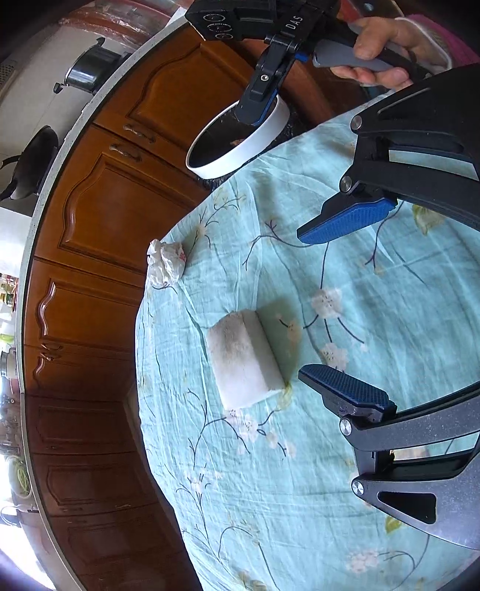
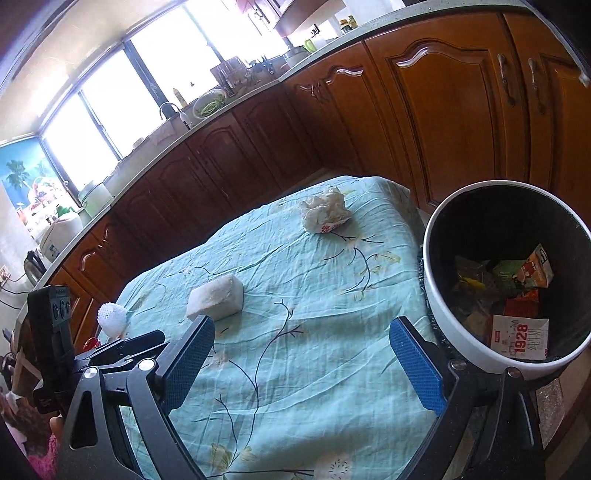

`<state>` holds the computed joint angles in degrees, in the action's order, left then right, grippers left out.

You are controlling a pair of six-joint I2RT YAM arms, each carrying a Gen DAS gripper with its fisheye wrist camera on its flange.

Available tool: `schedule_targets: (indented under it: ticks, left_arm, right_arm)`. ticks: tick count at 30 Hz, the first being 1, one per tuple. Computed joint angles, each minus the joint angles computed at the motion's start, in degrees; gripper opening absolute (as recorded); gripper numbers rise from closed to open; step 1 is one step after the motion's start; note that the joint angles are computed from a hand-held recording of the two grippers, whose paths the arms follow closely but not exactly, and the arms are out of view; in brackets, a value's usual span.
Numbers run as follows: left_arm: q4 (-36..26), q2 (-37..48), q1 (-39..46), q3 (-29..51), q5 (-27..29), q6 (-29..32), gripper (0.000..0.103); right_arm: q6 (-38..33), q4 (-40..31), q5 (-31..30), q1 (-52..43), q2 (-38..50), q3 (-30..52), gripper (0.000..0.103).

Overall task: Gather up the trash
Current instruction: 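Move both open tools back toward the foam block and crumpled paper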

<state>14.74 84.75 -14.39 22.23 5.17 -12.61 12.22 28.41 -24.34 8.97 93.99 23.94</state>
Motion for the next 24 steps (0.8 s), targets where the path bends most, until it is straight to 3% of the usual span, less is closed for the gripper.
schedule_targets:
  ticks: [9, 24]
  left_arm:
    - [-2.16, 3.08, 4.19, 3.70, -1.53, 7.96, 0.073]
    - [-6.86, 21.54, 8.23, 20.67, 0.66, 23.51, 0.077]
  right_arm:
    - [0.41, -3.25, 1.72, 2.84, 3.79, 6.53, 0.097]
    - [3.82, -13.08, 3.19, 3.94, 25.95, 34.68, 0.097]
